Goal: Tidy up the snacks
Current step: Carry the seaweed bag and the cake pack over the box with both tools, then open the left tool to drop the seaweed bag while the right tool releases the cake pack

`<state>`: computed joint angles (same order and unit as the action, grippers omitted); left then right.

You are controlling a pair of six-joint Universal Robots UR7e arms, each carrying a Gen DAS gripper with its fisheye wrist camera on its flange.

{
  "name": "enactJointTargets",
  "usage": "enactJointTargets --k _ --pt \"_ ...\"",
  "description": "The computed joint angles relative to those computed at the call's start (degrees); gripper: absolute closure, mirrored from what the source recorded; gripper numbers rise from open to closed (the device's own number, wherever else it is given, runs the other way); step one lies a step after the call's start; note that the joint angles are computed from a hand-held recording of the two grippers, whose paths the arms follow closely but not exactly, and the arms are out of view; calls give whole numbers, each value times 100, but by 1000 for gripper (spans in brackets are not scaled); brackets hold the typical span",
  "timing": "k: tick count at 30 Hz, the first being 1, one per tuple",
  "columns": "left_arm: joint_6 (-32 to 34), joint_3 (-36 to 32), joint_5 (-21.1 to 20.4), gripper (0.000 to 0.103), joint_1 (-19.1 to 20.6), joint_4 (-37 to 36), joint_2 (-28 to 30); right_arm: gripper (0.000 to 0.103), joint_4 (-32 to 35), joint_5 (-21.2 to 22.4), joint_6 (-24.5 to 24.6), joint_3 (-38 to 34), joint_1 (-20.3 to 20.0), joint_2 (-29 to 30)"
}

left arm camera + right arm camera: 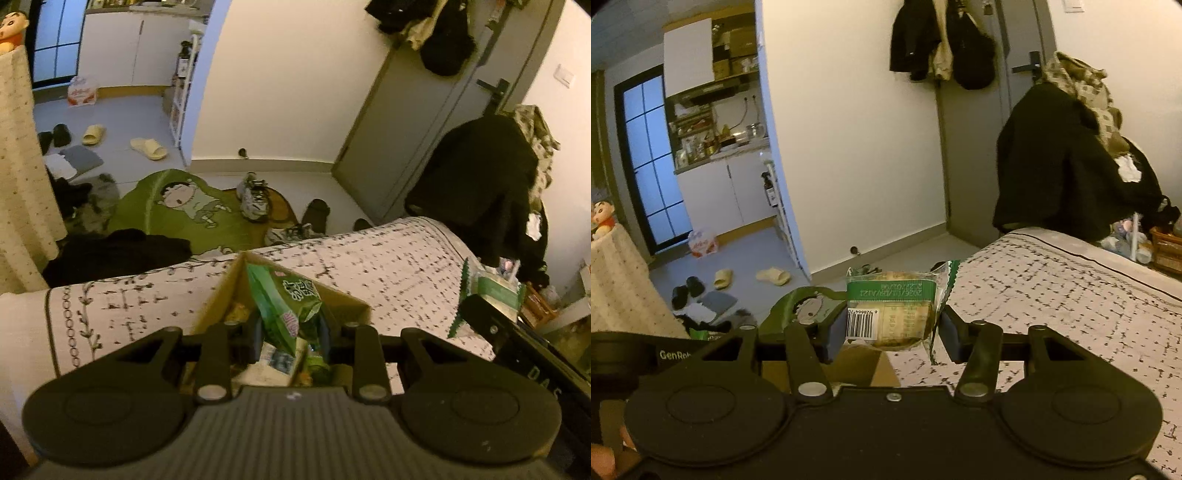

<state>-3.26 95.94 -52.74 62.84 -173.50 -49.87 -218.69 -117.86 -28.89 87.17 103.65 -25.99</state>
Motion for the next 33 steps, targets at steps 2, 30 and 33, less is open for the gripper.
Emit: enactJointTargets --k 2,30,33 --pt "80 10 45 75 35 -32 -38 52 79 89 90 39 -19 -14" --pt "365 -410 -225 75 315 73 71 18 590 -370 121 -380 93 354" --pt "461 -500 -340 75 294 144 114 11 437 -554 156 -241 110 278"
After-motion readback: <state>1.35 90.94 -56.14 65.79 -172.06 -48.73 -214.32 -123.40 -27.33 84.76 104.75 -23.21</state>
